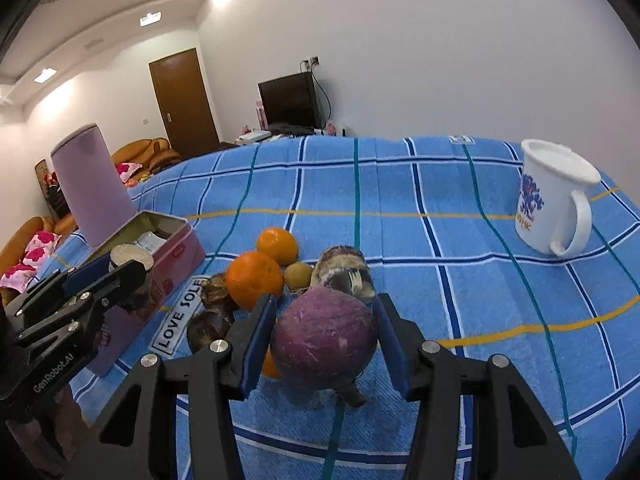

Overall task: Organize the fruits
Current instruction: 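Grasp the purple onion by its body with the right tool, then carry the pastry with the left tool while the right tool carries the onion over the tin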

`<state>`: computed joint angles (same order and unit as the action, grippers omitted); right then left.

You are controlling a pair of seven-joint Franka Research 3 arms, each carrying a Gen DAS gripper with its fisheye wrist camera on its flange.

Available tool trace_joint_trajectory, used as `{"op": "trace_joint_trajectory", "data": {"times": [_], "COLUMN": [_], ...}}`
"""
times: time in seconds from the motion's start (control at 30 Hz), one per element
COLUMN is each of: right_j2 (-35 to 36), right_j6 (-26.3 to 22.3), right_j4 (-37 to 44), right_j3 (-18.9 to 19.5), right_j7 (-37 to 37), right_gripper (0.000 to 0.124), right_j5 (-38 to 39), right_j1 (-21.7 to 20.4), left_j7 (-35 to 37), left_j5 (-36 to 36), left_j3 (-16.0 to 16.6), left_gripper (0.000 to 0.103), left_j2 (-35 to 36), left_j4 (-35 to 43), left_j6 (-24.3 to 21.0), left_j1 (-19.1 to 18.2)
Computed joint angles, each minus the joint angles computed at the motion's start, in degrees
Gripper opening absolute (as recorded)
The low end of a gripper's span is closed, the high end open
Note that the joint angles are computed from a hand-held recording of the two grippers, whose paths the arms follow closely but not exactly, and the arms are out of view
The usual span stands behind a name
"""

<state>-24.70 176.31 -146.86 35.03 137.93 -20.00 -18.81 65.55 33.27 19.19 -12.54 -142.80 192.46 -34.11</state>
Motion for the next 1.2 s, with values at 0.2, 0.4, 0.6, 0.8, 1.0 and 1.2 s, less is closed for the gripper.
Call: {"op": "trace_joint_trajectory", "data": {"times": [0.2, 0.4, 0.6, 0.8, 1.0, 1.2], "right_j2": [-0.4, -1.5, -1.5, -1.8, -0.9, 0.6], "right_j6": [1.5, 3.5, 4.2, 5.2, 5.2, 5.2], "right_j4": [0.0, -0.5, 0.1, 1.4, 4.1, 7.1], "right_j3": [0.7, 3.1, 5.0, 7.8, 10.3, 14.0], "right_j7": [-0.4, -1.7, -4.4, -6.0, -7.7, -8.1], "right_gripper": [0.052, 0.052, 0.052, 0.052, 0.052, 0.052], "right_j5": [0.5, 2.4, 5.2, 7.2, 8.3, 7.6], "right_j1": [-0.5, -2.5, -3.8, -5.8, -7.4, -10.3], "left_j7": [-1.5, -3.3, -5.8, -6.0, -4.1, 0.0], "left_j5": [1.4, 2.2, 3.6, 4.4, 4.1, 0.7], "left_j3": [-2.0, -6.7, -9.4, -10.9, -7.2, -4.1], "left_gripper": [0.040, 0.040, 0.040, 0.040, 0.040, 0.040], "left_j2": [0.1, 0.3, 0.2, -1.0, -2.5, -3.1], "left_j4": [0.1, 0.0, 0.3, -0.3, -0.5, -0.6], "left_j6": [0.8, 1.9, 1.9, 1.9, 0.4, -0.7], "left_j1": [2.6, 8.1, 11.6, 13.9, 11.1, 9.2]}}
